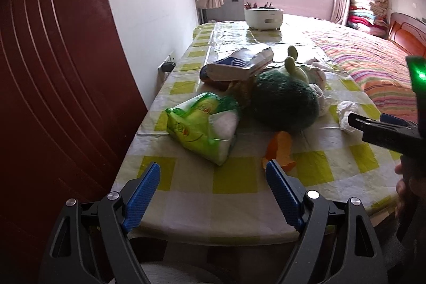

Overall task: Collect trash
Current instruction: 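Reach the right gripper to the white crumpled tissue and close on it, then grasp the orange peel with the left gripper while the right gripper lifts the tissue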

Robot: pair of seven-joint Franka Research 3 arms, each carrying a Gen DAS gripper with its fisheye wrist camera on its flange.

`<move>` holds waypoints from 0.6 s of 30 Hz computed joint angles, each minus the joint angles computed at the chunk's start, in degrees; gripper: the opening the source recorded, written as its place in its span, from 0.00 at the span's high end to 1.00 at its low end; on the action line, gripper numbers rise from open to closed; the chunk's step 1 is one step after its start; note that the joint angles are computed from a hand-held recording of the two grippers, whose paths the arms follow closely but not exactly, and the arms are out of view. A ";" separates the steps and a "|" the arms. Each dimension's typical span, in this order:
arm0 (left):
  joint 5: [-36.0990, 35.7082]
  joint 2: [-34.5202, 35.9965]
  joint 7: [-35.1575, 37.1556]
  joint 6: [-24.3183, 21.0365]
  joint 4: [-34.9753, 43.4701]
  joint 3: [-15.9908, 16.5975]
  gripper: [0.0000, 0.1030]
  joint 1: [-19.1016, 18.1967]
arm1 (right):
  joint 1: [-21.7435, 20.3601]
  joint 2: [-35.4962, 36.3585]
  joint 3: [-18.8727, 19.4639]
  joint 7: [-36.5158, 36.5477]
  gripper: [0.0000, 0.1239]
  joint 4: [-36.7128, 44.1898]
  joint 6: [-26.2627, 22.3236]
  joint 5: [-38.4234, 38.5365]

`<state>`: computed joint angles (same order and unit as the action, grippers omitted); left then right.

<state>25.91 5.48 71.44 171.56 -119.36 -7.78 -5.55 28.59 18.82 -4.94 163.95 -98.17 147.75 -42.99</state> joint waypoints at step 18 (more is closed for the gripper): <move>0.11 0.97 -1.56 -1.92 1.12 0.41 0.23 0.52 | -1.54 5.57 -1.85 -13.96 0.80 3.68 3.58 13.21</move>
